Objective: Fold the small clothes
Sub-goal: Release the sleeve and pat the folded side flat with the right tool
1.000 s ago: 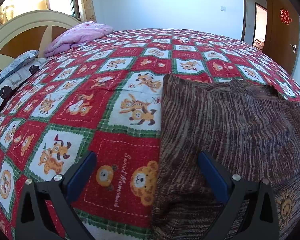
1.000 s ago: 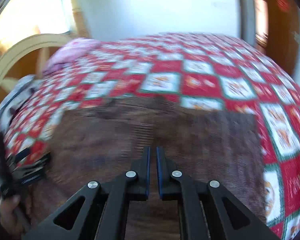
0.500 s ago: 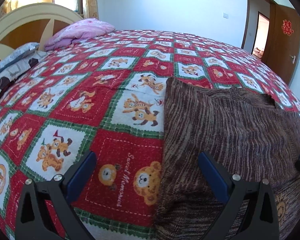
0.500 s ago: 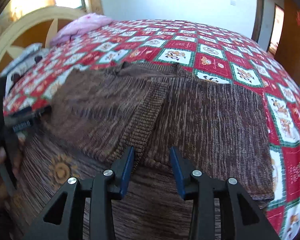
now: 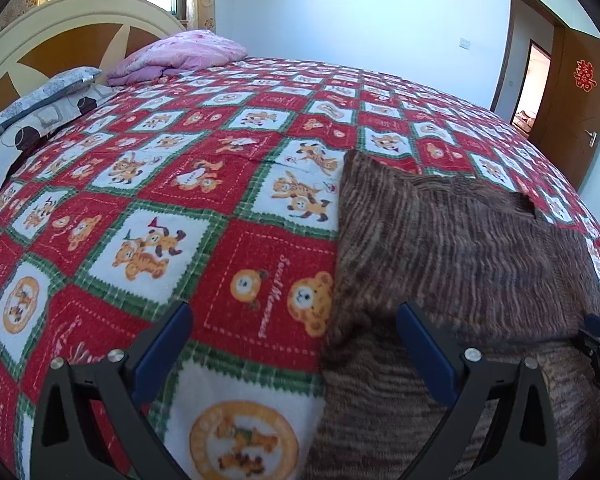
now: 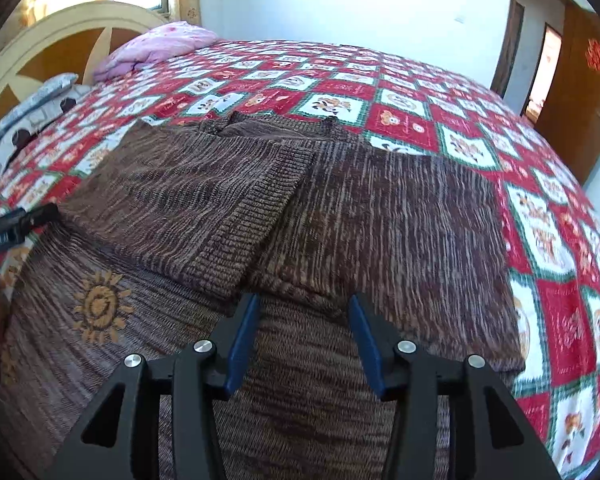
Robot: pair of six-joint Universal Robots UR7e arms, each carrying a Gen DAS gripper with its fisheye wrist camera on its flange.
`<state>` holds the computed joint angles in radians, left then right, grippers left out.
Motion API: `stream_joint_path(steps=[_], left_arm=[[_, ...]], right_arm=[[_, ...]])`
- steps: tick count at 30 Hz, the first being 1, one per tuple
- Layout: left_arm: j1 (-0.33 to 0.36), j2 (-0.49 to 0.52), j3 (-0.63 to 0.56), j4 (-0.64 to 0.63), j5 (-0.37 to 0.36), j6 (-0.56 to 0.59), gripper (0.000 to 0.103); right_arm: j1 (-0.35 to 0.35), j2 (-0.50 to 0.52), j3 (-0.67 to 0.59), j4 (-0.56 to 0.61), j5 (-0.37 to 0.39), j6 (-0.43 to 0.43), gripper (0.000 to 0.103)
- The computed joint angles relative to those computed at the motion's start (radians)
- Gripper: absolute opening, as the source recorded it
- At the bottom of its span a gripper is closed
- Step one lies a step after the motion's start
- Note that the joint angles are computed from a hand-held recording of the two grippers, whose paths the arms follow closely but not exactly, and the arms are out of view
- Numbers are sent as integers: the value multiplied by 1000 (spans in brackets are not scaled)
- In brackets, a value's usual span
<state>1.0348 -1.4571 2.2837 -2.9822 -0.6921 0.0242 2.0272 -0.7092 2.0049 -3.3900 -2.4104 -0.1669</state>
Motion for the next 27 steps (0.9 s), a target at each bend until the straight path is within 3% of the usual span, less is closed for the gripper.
stream_joint_path(steps=[5,8,10,11,14,27], left_arm=[[-47,-37,52,-10,23,38,103],[-72,-44,77,-25,46,64,103],[-85,-49,89,-24,61,78,103],[-90,-54,95,-24,65,83,103],[-100,-86,104,23,46,57,103],[-180,-214,170,159,46,-30,103]], right_arm=[[-2,-29,48,-25,12,22,53],[-6,-15,54,-67,-24,-13,56],[-13,-3,54,-98,-45,-37,73],[-22,-11,57,-81,-37,-14,76],[-23,-20,54,-46,-37,10,78],[-1,-50,136,-128,-9,22,81]])
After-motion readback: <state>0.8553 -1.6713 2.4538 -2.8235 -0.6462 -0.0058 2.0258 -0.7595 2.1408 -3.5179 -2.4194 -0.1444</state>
